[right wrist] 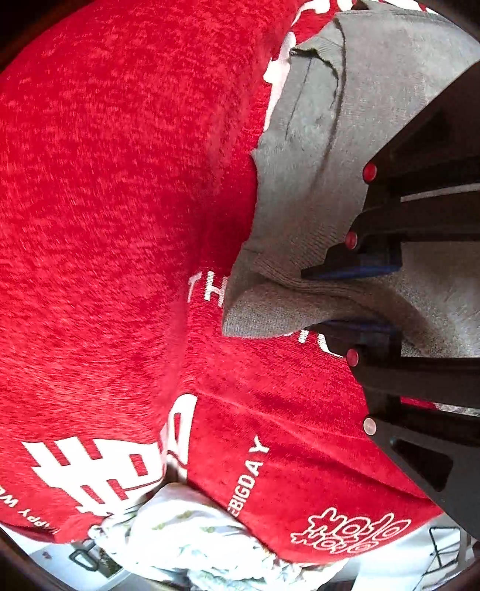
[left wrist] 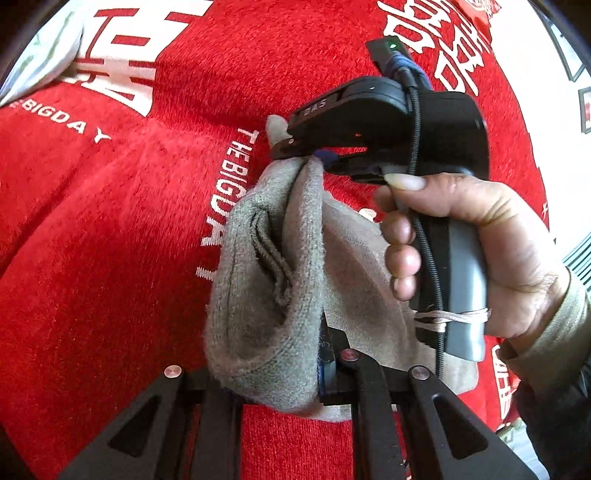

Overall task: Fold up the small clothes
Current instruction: 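Lift the folded sweater with both tools and fold it over again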

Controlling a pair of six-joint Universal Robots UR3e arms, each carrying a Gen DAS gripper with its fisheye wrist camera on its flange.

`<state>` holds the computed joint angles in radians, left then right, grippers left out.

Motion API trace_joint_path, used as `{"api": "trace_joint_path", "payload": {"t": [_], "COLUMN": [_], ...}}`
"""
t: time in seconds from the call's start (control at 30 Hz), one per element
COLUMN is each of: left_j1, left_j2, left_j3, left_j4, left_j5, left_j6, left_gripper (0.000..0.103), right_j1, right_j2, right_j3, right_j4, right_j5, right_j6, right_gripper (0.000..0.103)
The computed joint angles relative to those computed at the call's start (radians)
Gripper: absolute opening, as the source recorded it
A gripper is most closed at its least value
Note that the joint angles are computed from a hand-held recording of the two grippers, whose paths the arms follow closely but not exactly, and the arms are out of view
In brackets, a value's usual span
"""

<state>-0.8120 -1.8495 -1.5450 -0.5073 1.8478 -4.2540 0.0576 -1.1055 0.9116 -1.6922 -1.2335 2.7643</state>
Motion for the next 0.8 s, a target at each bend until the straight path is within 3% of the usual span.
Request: {"api": "trace_joint_path", "payload": {"t": [0.4, 0.8], "left_j1": [-0.033, -0.092], "left_j2": [-0.046, -0.319], "left_j3": [0.229, 0.840], "left_j4": [-0.279, -0.726], "left_j5": [0.050, 0.141], "left_j6": [0.050, 0.124], "left_gripper": [0.015, 0.015], "right_j1": [-0.103, -0.269], "right_j2": [-0.038, -0.079], "right_j3": [-0.078, -0.137], "right_j4": [0.130, 0.294], "right_j5": [0.121, 0.270], "right_j6": [-0.043, -0.138], "right_gripper": [0.021, 0.021]}}
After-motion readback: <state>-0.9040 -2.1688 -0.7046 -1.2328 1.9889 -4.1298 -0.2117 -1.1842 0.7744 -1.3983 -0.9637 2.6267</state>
